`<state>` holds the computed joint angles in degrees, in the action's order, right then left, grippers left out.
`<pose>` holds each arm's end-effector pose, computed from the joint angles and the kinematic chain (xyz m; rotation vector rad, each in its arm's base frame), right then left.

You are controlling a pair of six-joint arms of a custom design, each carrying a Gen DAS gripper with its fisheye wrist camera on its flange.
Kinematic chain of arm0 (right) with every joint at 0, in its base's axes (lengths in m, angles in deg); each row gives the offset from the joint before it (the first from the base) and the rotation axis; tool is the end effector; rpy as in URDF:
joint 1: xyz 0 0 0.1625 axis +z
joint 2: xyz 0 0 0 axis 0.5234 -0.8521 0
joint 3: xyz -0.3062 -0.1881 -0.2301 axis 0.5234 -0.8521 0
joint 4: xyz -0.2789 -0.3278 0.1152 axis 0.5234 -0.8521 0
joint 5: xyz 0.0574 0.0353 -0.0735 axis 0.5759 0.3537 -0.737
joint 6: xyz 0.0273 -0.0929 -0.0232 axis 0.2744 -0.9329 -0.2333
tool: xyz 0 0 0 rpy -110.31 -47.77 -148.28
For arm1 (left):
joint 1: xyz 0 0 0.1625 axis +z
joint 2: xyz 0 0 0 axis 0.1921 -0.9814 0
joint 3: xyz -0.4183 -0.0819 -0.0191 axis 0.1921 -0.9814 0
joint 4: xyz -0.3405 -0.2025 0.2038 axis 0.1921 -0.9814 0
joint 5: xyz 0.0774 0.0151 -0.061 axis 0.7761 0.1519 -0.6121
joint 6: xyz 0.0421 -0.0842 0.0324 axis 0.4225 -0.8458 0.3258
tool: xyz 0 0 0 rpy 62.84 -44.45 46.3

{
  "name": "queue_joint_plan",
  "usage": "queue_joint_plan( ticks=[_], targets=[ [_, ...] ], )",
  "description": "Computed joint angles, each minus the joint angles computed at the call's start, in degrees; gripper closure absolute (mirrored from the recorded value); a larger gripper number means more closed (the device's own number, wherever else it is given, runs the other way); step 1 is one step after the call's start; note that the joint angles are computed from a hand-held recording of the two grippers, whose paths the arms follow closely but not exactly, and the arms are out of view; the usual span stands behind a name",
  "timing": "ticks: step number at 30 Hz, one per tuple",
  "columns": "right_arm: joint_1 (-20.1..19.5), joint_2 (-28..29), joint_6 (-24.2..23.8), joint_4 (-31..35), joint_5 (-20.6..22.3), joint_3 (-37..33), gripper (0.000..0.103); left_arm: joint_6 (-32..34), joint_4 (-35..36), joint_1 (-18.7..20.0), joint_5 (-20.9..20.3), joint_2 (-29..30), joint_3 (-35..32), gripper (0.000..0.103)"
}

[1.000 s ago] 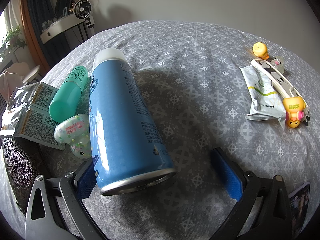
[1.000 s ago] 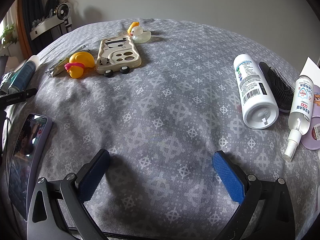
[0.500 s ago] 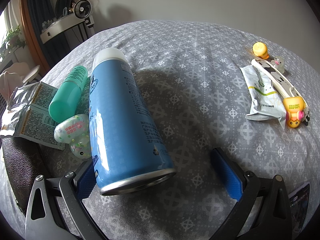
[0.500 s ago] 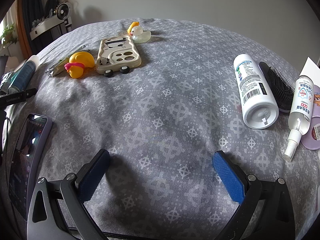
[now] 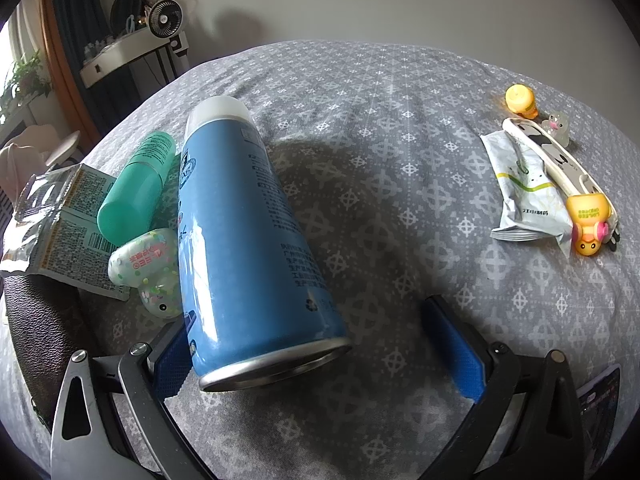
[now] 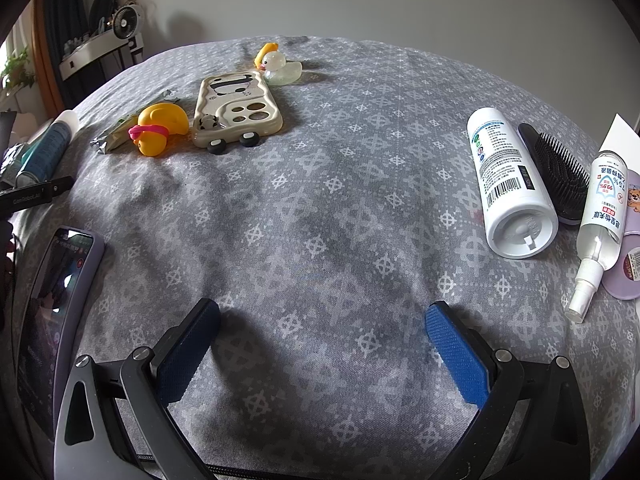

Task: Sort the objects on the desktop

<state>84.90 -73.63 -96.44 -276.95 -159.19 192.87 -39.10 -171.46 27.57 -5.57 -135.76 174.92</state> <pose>0.2039 -0.2791 0.0124 0.4300 -2.2554 0.6810 -0.0312 -0.3062 0.3298 0.3070 2.1628 -0.7786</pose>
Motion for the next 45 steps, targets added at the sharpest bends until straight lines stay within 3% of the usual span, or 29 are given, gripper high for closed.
queue_joint_plan(
  ticks=[28,33,38,45],
  targets=[
    [-0.1,0.0,-0.2,0.6,-0.4,-0.3,0.000,0.6,-0.1,0.1,0.1,-0.5,0.0,0.000],
    [0.0,0.1,-0.3,0.2,-0.3,-0.2,0.000,0.9,0.5,2.2,-4.3,1.6,-3.3,0.000],
    [0.0,0.0,-0.3,0.3,-0.3,-0.2,0.000,1.3,-3.6,4.8,-8.6,2.6,-4.9,0.000],
    [0.0,-0.1,-0.3,0.3,-0.3,-0.2,0.000,-3.4,3.4,1.9,-5.4,3.8,-4.0,0.000]
  ],
)
